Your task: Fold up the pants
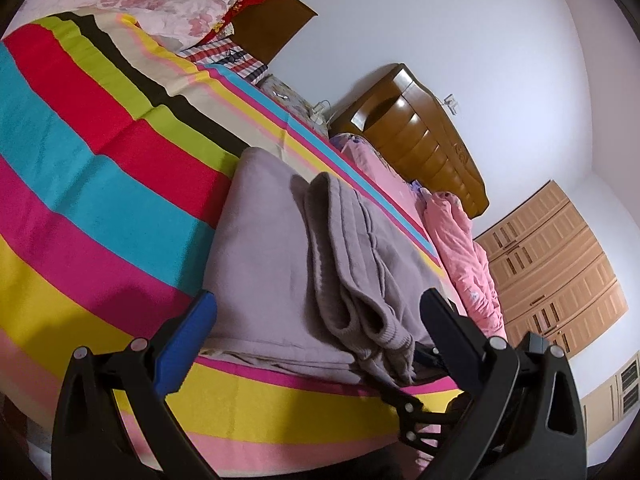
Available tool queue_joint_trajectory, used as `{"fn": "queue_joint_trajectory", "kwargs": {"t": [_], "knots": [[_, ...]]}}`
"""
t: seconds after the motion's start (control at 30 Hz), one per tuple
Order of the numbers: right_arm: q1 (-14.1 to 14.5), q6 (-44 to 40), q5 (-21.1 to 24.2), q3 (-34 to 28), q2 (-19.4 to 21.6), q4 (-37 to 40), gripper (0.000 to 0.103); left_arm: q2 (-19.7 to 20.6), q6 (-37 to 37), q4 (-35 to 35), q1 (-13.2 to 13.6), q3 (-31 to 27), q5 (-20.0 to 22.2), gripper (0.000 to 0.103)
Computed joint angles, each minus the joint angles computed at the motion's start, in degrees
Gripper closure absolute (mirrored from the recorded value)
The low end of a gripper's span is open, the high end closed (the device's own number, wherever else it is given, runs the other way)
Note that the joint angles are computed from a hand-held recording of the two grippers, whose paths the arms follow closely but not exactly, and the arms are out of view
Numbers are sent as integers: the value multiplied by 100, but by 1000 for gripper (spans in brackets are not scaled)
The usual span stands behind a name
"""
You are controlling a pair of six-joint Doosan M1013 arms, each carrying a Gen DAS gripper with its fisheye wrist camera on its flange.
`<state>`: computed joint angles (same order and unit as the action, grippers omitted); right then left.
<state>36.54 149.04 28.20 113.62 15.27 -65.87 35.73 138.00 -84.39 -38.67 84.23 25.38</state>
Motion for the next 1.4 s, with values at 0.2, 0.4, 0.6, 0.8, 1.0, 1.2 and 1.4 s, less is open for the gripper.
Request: {"fn": "queue_joint_trajectory", "kwargs": {"t": [0.2,0.4,0.6,0.8,1.0,1.2,1.4], "knots": [[-214,2302,-538,366,-448,-1820,88,145,27,-223,93,-283,1073,2],[-290,3182,-508,471,-569,-2808,88,978,-1251,-357,263,-1557,2927,2],[33,3396,330,555,-510,-3333,88,1903,-3373,923,175,-3264,3814,2],[529,1615,1537,298,-12,-2820,89,2511,-4713,3508,-178,-4973,4547,4],[650,1666,1829,280,158,-2992,88,2576,-4566,3571,-98,-5059,4768,31],[680,1370,1769,233,228,-2687,83,1962,-3098,3648,-67,-3959,3799,78],[575,4221,1572,852,-469,-3234,35,1639,-2356,2235,245,-3046,3088,79]]}}
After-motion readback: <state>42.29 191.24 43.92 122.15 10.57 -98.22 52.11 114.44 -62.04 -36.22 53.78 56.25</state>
